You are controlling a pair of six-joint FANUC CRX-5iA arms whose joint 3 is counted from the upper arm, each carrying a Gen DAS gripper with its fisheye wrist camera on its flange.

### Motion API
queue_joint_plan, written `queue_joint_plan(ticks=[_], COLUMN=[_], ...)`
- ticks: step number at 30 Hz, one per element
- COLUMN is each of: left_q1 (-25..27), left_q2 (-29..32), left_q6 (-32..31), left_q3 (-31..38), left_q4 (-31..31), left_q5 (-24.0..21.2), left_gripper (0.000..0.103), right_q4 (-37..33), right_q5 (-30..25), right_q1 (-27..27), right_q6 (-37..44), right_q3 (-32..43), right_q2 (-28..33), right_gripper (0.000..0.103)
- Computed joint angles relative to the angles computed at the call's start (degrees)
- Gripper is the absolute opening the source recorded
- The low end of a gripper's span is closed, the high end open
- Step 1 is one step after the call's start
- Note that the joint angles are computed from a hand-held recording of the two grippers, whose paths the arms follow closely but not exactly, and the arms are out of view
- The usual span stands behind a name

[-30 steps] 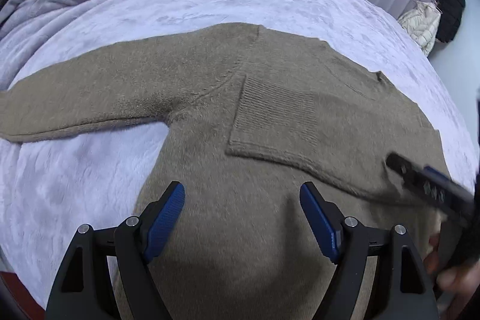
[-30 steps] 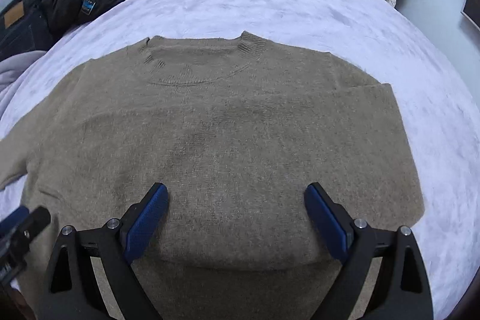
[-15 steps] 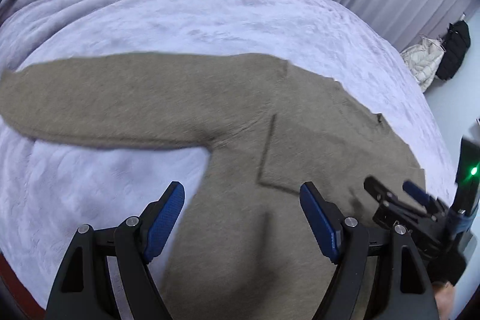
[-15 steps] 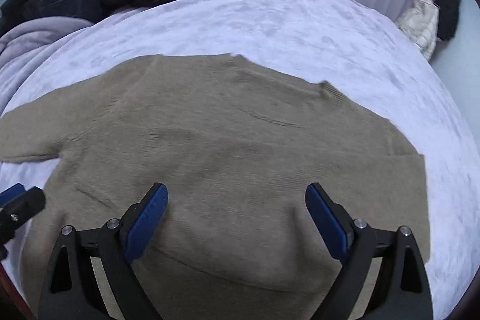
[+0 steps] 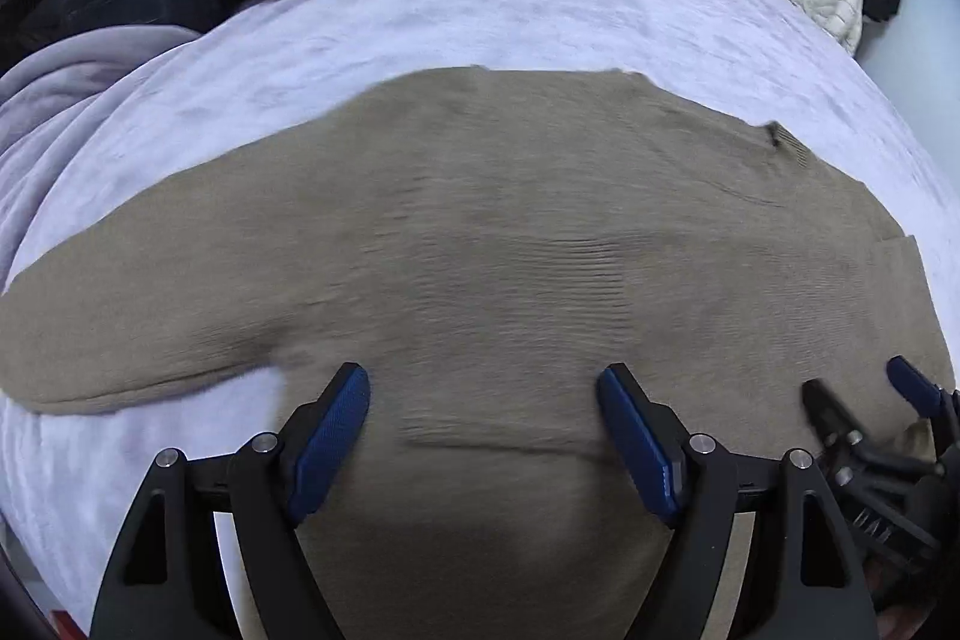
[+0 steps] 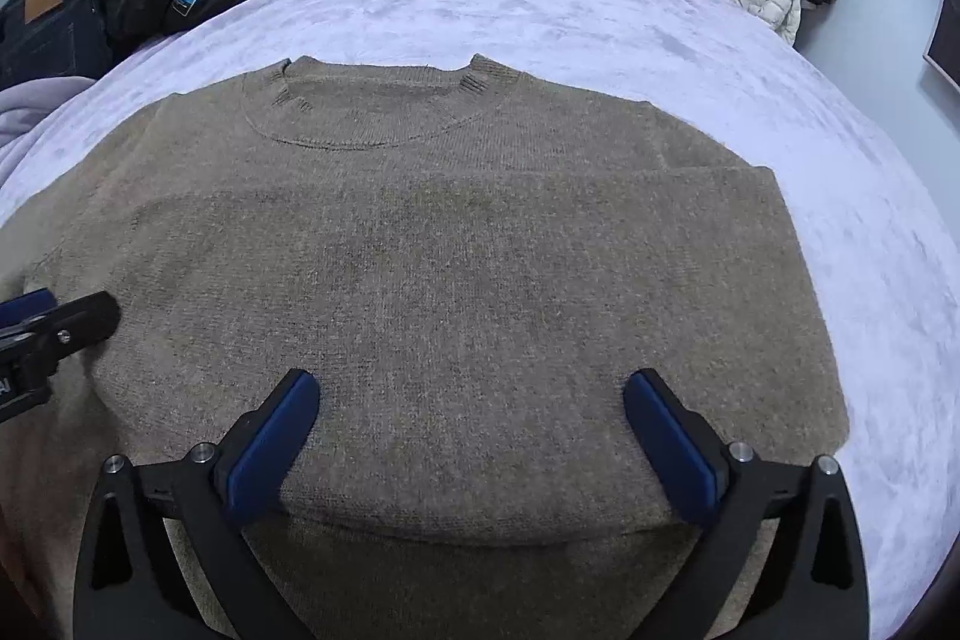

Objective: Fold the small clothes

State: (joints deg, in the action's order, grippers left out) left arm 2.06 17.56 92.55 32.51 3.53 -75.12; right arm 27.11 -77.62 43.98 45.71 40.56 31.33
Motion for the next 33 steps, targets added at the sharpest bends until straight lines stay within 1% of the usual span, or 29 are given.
queue_joint_plan(ticks=[2, 4, 6, 7, 8, 9, 10, 11, 13, 15, 16, 17, 18, 19, 21, 22, 24, 26, 30, 31, 32, 33], left_q1=[3.7, 7.6, 12.0, 14.1, 16.0, 18.1, 21.0, 24.0, 30.6, 34.7, 36.2, 37.5, 39.0, 40.5, 42.2, 42.6, 42.4, 41.4, 39.7, 38.9, 37.8, 37.2], left_q2=[-2.2, -4.0, -4.5, -4.0, -2.9, -2.7, -3.4, -5.1, -9.3, -13.6, -15.5, -17.0, -18.7, -20.2, -20.1, -18.9, -14.7, -10.7, -5.5, -4.6, -4.0, -3.9], left_q6=[-0.3, 0.9, 3.2, 5.7, 9.4, 12.8, 14.9, 15.1, 12.1, 4.5, 2.9, 2.5, 4.0, 2.6, 0.6, 0.9, 2.2, 4.6, 6.8, 8.1, 9.0, 7.1], left_q3=[-3.3, -5.3, -6.3, -5.7, -3.7, -3.8, -6.2, -11.0, -23.0, -34.8, -38.5, -41.1, -42.8, -45.5, -47.2, -45.8, -38.9, -31.6, -22.4, -19.7, -17.5, -16.4], left_q4=[3.0, 3.4, 5.1, 4.8, 2.9, 2.4, 4.8, 9.8, 24.8, 39.0, 43.0, 45.2, 44.8, 47.4, 50.0, 48.8, 42.9, 36.4, 28.2, 24.6, 21.4, 20.0], left_q5=[1.1, 2.8, 3.7, 3.1, 0.8, 0.0, 0.9, 3.9, 11.2, 17.1, 18.6, 19.3, 19.9, 20.9, 20.5, 19.4, 15.5, 13.9, 13.2, 12.2, 11.9, 11.5], left_gripper=[0.08, 0.08, 0.08, 0.08, 0.08, 0.08, 0.08, 0.08, 0.08, 0.08, 0.08, 0.08, 0.08, 0.08, 0.08, 0.08, 0.08, 0.08, 0.08, 0.065, 0.029, 0.014], right_q4=[0.7, 0.8, 0.8, 1.0, 1.2, 1.4, 1.5, 1.6, 1.6, 1.6, 1.6, 1.5, 1.6, 1.6, 1.4, 1.4, 1.4, 1.3, 0.4, -0.9, -2.2, -3.6], right_q5=[0.3, 0.6, 1.3, 1.6, 1.8, 1.9, 2.1, 2.2, 2.5, 2.8, 2.7, 2.7, 2.7, 2.7, 2.5, 2.2, 0.9, -1.2, -6.8, -7.9, -8.6, -9.6], right_q1=[0.2, 0.3, 0.2, 0.2, 0.3, 0.3, 0.3, 0.4, 0.3, 0.3, 0.3, 0.3, 0.3, 0.4, 0.3, 0.4, 0.4, 0.5, 0.7, 0.7, 0.7, 0.8], right_q6=[-0.3, -0.5, -0.8, -1.0, -1.1, -1.3, -1.4, -1.5, -1.6, -1.7, -1.6, -1.6, -1.6, -1.5, -1.4, -1.3, -0.7, 0.2, 1.6, 1.5, 1.5, 1.9], right_q3=[-0.1, -0.3, -0.9, -1.5, -1.8, -2.1, -2.3, -2.4, -2.8, -3.3, -3.3, -3.2, -3.2, -3.2, -3.0, -2.7, -1.2, 1.4, 8.9, 11.2, 13.3, 16.5], right_q2=[0.2, 0.1, -0.2, -0.5, -0.6, -0.8, -0.9, -0.9, -1.1, -1.5, -1.5, -1.4, -1.4, -1.4, -1.3, -1.2, -0.3, 1.1, 4.6, 5.3, 5.9, 7.1], right_gripper=[0.102, 0.102, 0.102, 0.102, 0.102, 0.102, 0.102, 0.102, 0.102, 0.102, 0.102, 0.102, 0.102, 0.102, 0.102, 0.102, 0.102, 0.102, 0.102, 0.102, 0.102, 0.102])
